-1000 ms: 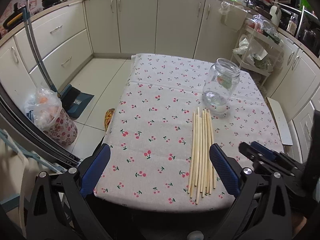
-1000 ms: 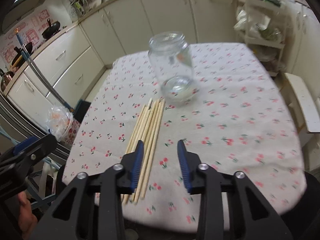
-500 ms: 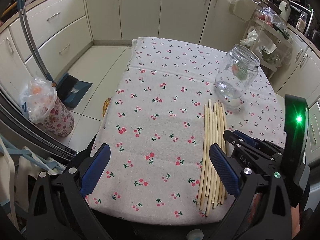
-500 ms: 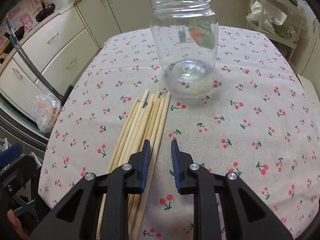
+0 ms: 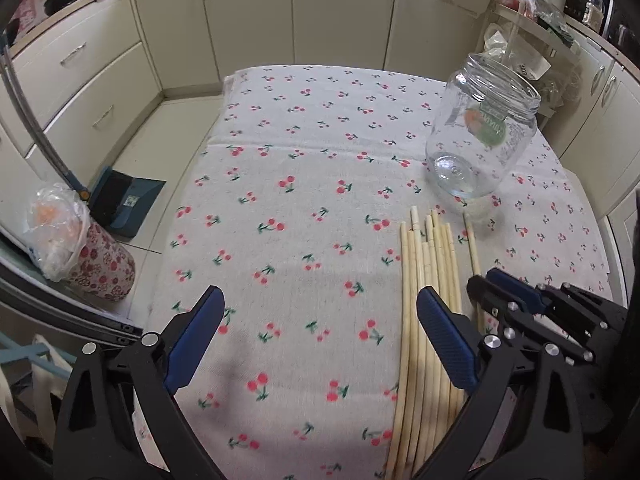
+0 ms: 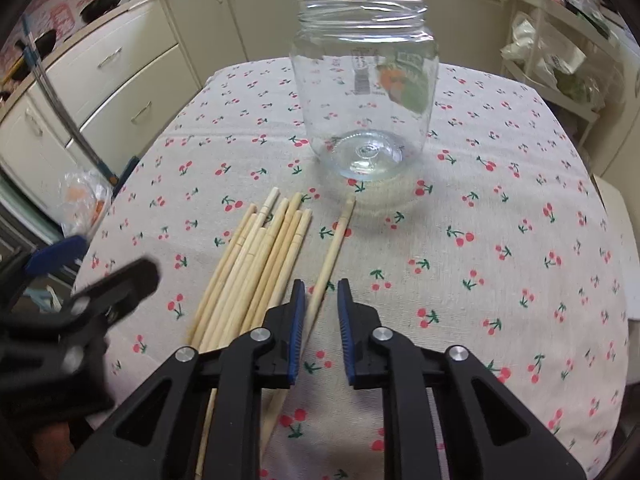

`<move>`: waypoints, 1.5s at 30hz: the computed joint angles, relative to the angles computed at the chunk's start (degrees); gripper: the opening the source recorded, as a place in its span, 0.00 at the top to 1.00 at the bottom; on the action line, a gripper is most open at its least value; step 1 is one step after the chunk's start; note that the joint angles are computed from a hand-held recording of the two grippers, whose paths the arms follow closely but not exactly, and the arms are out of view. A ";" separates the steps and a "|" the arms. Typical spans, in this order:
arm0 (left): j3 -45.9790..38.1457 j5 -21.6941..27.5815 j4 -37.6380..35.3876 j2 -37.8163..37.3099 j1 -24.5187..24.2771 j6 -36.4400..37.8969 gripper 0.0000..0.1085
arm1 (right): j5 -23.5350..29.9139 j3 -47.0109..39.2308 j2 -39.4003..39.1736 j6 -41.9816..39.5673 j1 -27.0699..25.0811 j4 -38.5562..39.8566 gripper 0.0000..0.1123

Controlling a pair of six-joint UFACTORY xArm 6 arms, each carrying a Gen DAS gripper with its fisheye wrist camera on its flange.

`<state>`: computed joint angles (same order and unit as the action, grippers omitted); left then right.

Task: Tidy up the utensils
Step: 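Lower the right gripper onto a single chopstick and close on it, then lift the chopstick with the right gripper and carry it over the glass jar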

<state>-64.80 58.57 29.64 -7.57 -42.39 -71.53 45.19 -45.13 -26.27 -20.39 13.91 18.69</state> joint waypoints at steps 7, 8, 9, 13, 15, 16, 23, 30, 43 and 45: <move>-2.17 -2.30 -1.00 3.92 1.49 4.23 0.18 | 3.77 -0.24 -1.05 -4.67 -4.97 -0.84 0.89; -2.49 -2.51 -1.71 4.74 1.70 5.19 0.21 | 4.11 -0.35 -0.99 -5.20 -5.58 -0.63 0.89; -2.63 -2.55 -1.99 5.20 1.76 5.60 0.23 | 4.42 -0.50 -0.88 -5.84 -6.29 -0.18 0.89; -2.90 -1.76 -1.29 6.45 1.69 5.74 0.24 | 4.48 -0.35 -0.94 -7.07 -7.09 1.46 0.89; -2.96 -1.89 -1.79 6.87 1.88 6.33 0.24 | 4.06 -0.17 -0.92 -6.95 -6.87 2.36 0.89; -3.17 -1.56 -1.23 7.04 1.77 6.01 0.24 | 3.80 -0.24 -0.72 -6.78 -6.73 2.78 0.89; -6.16 -1.57 -1.51 9.44 2.20 8.46 0.38 | 3.76 -1.83 1.40 -5.34 -7.04 5.43 0.89; -6.36 -4.77 -4.37 9.59 2.68 11.91 0.86 | 6.41 -3.79 2.63 -7.17 -6.87 4.97 0.93; -4.82 -8.18 -10.13 8.53 4.86 15.92 0.88 | 3.62 -3.50 2.82 -5.92 -4.75 -0.35 0.88; -5.30 -7.73 -9.13 8.94 4.63 15.67 0.89 | 3.21 -3.11 2.70 -6.40 -4.98 0.34 0.93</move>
